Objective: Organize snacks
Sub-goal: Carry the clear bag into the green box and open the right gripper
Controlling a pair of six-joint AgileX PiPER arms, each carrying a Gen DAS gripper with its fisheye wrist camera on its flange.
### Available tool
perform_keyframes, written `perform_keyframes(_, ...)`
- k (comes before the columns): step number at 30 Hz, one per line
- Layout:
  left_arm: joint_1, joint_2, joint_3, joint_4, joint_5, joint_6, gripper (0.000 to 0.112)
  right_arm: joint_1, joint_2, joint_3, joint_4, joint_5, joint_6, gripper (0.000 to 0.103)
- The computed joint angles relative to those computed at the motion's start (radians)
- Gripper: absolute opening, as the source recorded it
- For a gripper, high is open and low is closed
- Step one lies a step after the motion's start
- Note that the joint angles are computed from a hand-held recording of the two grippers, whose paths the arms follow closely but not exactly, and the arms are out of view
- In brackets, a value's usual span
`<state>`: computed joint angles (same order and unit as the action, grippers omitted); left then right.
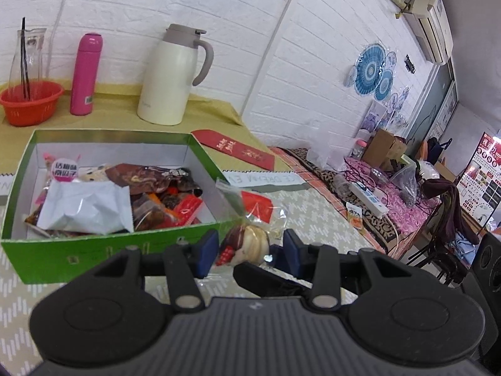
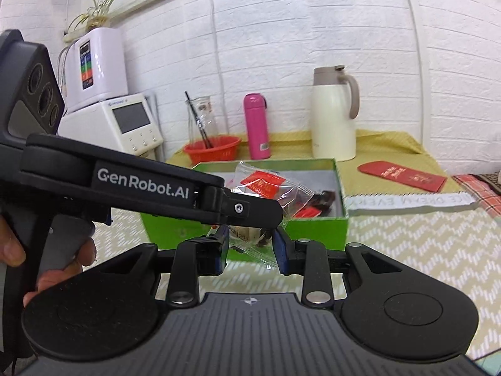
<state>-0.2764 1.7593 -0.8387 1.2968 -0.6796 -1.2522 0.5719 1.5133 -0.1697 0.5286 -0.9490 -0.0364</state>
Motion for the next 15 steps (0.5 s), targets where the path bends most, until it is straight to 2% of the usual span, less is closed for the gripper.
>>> perform_keyframes(7, -0.046, 0.107, -0.175, 0.044, 0.051, -0.113, 0.041, -0.195, 0.044, -0.075, -0.189, 0.029, 0.039, 0.05)
perform_keyframes(15, -0.056, 0.23, -0.341, 0.093, 0.091, -0.205, 0.04, -0.35, 0.156, -0.184, -0.367, 0.062, 0.088, 0.045)
